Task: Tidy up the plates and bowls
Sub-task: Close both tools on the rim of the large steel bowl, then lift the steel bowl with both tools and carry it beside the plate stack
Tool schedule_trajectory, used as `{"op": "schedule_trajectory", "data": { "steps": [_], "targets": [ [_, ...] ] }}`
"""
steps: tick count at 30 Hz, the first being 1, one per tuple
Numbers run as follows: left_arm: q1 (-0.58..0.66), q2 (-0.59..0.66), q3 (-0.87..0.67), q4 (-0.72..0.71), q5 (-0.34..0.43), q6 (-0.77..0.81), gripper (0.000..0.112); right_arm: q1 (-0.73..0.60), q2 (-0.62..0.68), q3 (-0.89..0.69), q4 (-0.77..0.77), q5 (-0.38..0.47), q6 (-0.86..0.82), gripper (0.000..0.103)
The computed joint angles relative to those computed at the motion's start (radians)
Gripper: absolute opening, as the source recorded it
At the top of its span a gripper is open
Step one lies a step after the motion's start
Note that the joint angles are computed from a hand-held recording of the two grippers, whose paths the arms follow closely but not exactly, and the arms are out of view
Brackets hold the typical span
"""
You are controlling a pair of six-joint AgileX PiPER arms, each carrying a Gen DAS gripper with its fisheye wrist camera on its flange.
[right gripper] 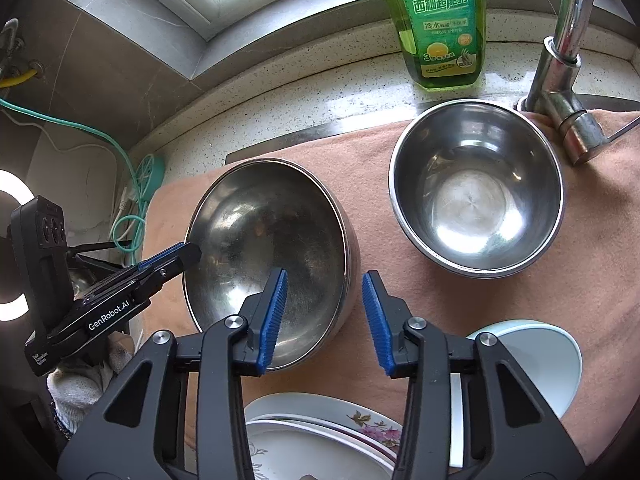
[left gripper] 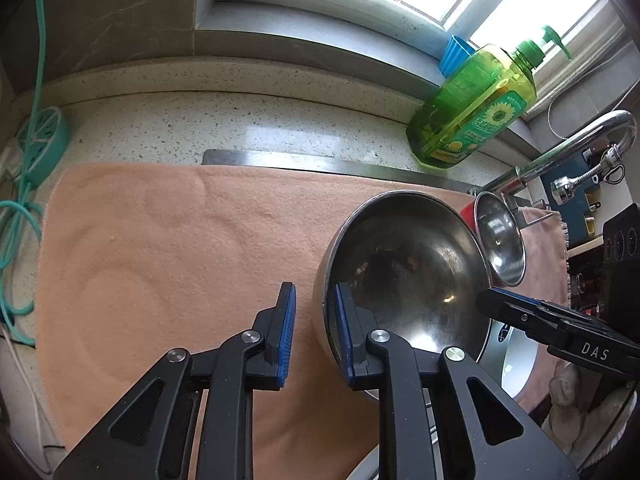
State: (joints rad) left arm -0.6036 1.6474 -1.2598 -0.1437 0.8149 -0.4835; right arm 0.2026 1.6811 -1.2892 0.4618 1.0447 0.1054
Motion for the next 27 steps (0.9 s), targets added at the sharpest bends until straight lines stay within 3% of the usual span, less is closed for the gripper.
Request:
{"op": "schedule_trajectory", "data": {
  "steps": [7, 10, 27],
  "targets": [
    [0.005, 0.013, 0.007, -0.045, -0.020, 0.026, 0.008, 0.010, 0.002, 0.015, -0.039, -0.021, 0.027, 0.017],
    [0.004, 0.010, 0.013, -0.045, -0.029, 0.022, 0.007, 0.001, -0.001, 0.024, -0.030, -0.023, 0.020, 0.014],
    [-0.024, -0.058, 0.051, 0.031, -0.024, -0.060, 0.008, 0.042, -0.046, 0.040, -0.042, -0.020, 0.038, 0.013]
  ]
}}
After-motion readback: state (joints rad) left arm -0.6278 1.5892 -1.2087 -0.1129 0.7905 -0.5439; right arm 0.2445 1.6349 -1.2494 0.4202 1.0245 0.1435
